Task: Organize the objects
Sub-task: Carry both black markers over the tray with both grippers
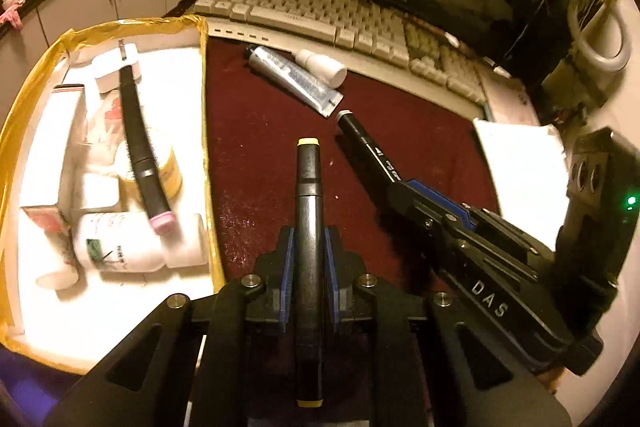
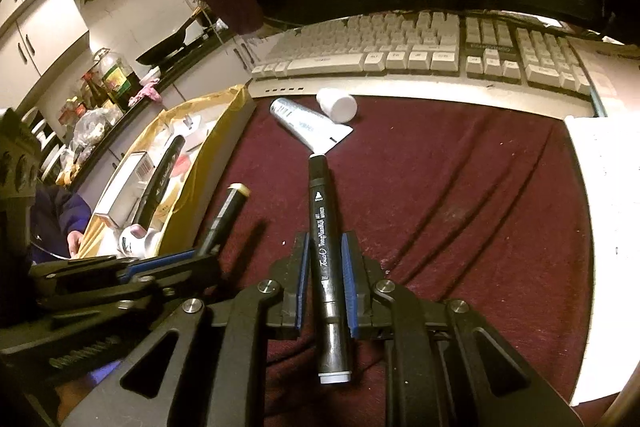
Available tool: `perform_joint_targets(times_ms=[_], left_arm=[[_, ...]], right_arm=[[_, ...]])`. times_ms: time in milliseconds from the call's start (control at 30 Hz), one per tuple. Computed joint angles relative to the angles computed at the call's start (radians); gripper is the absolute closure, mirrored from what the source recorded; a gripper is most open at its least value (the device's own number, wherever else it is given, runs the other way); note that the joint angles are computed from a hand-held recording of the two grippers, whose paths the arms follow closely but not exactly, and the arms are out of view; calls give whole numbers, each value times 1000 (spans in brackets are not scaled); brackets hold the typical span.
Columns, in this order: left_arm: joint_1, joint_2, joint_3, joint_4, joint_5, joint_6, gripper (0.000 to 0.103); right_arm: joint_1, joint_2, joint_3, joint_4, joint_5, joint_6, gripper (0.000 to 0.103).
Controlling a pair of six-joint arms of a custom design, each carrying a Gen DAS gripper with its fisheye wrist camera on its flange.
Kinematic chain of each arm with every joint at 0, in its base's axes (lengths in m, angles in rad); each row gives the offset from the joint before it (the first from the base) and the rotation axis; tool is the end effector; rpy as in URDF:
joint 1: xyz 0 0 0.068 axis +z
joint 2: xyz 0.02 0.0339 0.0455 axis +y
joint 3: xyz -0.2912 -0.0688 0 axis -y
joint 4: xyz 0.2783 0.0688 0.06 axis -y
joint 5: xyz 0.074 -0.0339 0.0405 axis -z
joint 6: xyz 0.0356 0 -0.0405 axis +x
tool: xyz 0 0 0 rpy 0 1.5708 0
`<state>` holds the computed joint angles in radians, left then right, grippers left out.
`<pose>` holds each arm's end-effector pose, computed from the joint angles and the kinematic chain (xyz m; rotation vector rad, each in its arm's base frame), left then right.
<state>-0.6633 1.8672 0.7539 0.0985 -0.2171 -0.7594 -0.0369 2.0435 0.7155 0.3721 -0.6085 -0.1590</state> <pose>0.2720 -0.2028 0.0764 -0.2033 2.5633 -0.2667 0.3378 0.0079 0.0327 -0.3846 2.3766 0.6742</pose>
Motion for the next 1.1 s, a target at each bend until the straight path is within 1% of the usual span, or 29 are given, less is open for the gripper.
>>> perform_joint_targets(times_ms=[67,133,233,333,367,467,500,633,700,800,900,1000,1100], left_arm=[[2,-49,-42,17,-2,-9,91],[12,-101,-83,26,-2,-20,91],[29,-199,-148,9,-41,-38,91],[62,-299,-214,-7,-68,-55,91],[84,-332,-238,-12,-66,-64,91],[167,-409,-311,10,-17,-64,91],[193,-427,-327,9,-12,-63,91],[307,-472,-376,10,29,-51,91],[357,-469,-385,16,44,-29,91],[410,-430,-385,50,88,3,91],[458,-363,-372,86,104,27,91],[506,-309,-363,113,145,42,91],[517,-266,-359,138,151,53,91]], right_arm=[[-14,-13,-16,26,-28,15,89],[-38,-23,-33,50,-88,34,89],[-63,-38,-44,57,-185,89,89],[-52,-73,-69,86,-241,142,89],[-39,-83,-75,92,-252,155,89],[15,-107,-79,87,-284,182,89],[47,-111,-66,68,-287,182,89],[157,-89,-35,68,-273,208,89],[217,-69,-16,76,-235,224,89],[299,-32,19,76,-148,249,89],[351,-6,47,84,-77,276,89],[370,8,61,83,-34,283,89],[374,18,71,88,-31,287,89]])
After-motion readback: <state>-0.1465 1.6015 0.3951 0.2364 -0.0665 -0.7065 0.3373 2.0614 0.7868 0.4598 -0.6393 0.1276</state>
